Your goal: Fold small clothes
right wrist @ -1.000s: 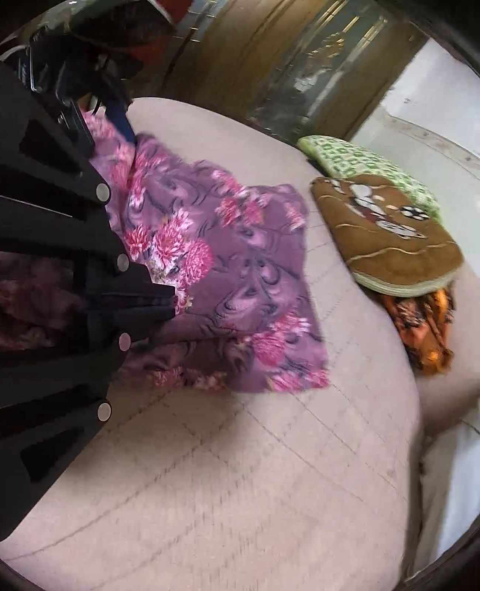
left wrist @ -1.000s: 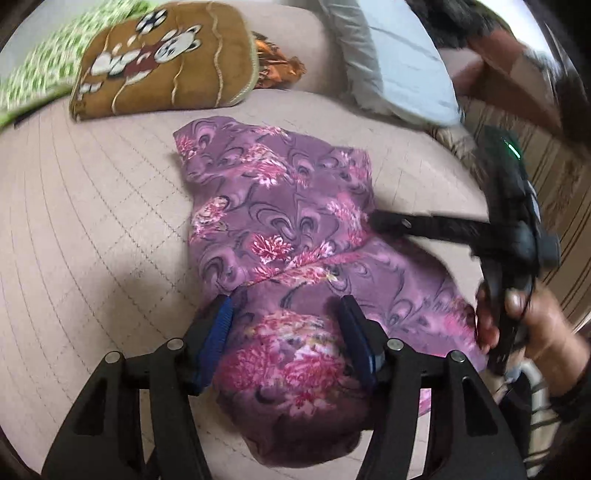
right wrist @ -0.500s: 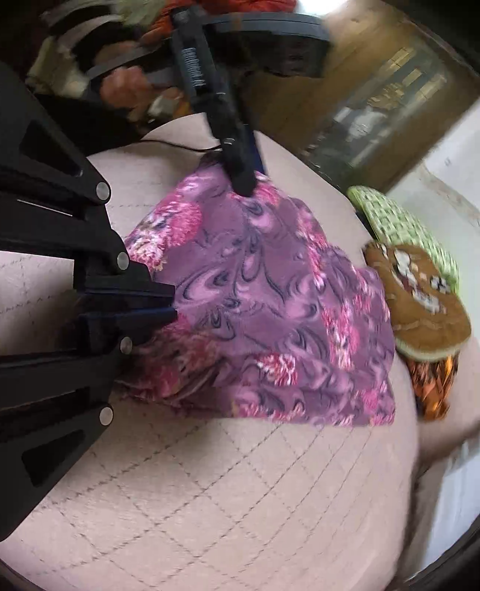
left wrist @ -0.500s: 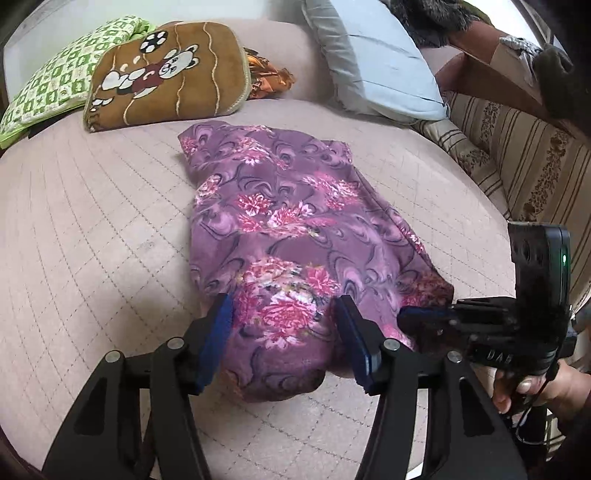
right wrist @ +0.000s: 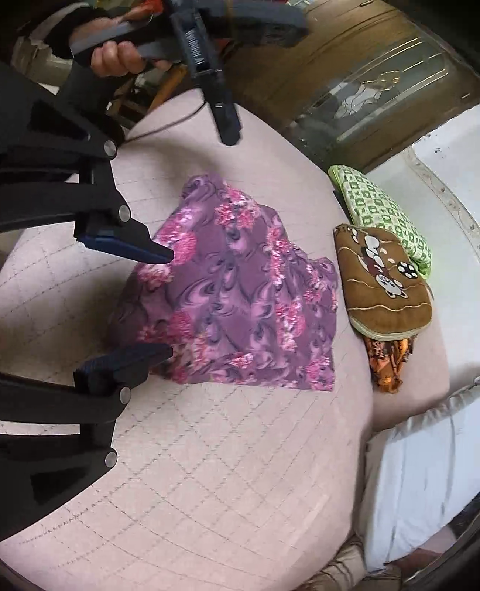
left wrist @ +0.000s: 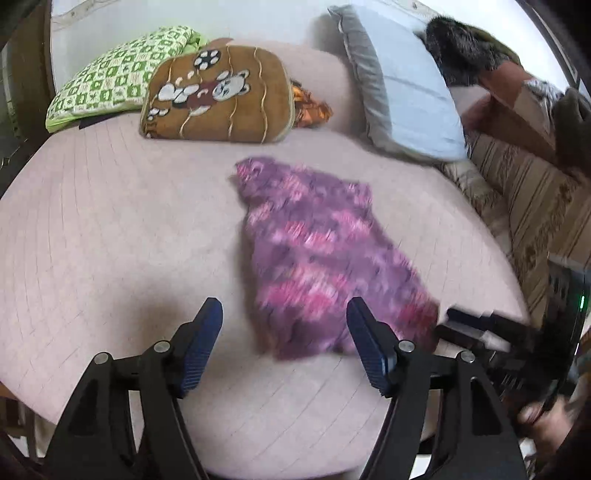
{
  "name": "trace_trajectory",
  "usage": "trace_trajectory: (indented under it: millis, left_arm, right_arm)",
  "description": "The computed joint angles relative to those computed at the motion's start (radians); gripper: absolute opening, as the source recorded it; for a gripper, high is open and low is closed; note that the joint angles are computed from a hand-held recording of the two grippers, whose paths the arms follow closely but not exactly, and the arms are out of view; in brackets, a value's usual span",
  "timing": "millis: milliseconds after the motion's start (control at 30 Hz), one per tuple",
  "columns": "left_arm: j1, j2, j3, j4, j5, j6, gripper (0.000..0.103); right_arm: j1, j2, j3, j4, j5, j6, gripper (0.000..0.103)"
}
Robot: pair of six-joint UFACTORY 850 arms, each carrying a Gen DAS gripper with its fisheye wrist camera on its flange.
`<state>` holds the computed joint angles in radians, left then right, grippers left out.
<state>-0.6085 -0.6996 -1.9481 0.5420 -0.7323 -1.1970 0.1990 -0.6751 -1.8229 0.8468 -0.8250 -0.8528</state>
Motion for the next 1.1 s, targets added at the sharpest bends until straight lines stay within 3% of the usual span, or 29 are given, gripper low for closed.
trace_trajectory:
  millis: [100,167,200,333,433,600,633,667,733,800,867,933,1100]
  left_arm:
    - [0.011,-0.072,-0.092,-0.091,-0.032,0.075,0.069]
    - [0.018,-0.105,-0.114,-0.138,-0.052,0.107,0.068]
    - [0.024,-0.111,-0.105,-0.162,-0.048,0.117,0.069]
    - [0.071,-0.071,0.034,-0.39,0.137,0.208,0.069]
    - [0.064,-0.079,0.032,-0.352,0.144,0.217,0.076]
    - [0.071,-0.01,0.109,-0.401,0.207,0.187,0.073]
    - [0.054,0.007,0.114,-0.338,0.185,0.141,0.073]
    - [0.04,0.017,0.119,-0.288,0.168,0.106,0.073]
    - [-0.006,0.016,0.085,-0.158,0.07,0.041,0.074]
    - [-0.048,0.013,0.062,-0.048,-0.009,-0.008,0.076]
    - [-0.09,-0.004,0.026,0.041,-0.105,-0.043,0.077]
    - [-0.125,-0.016,0.004,0.097,-0.176,-0.063,0.077]
    - [-0.165,-0.033,-0.02,0.137,-0.235,-0.05,0.077]
  right_arm:
    - [0.01,-0.034,-0.031,0.068,-0.042,-0.016,0.043]
    - [0.023,-0.043,-0.03,0.107,-0.056,-0.05,0.032]
    - [0.032,-0.049,-0.031,0.117,-0.056,-0.063,0.031]
    - [0.074,-0.123,-0.075,0.004,-0.046,0.019,0.029]
    - [0.065,-0.121,-0.054,0.06,-0.045,-0.03,0.028]
    - [0.035,-0.076,-0.034,0.047,-0.065,0.004,0.033]
    - [0.029,-0.054,-0.011,0.038,-0.049,-0.001,0.037]
    - [0.025,-0.026,0.016,0.006,-0.018,0.007,0.048]
    - [0.015,0.028,0.067,-0.061,0.041,0.043,0.064]
    - [0.008,0.073,0.11,-0.099,0.079,0.085,0.071]
    - [0.01,0.132,0.17,-0.18,0.152,0.186,0.088]
    - [0.01,0.185,0.226,-0.224,0.206,0.223,0.093]
    - [0.029,0.28,0.328,-0.362,0.259,0.227,0.1]
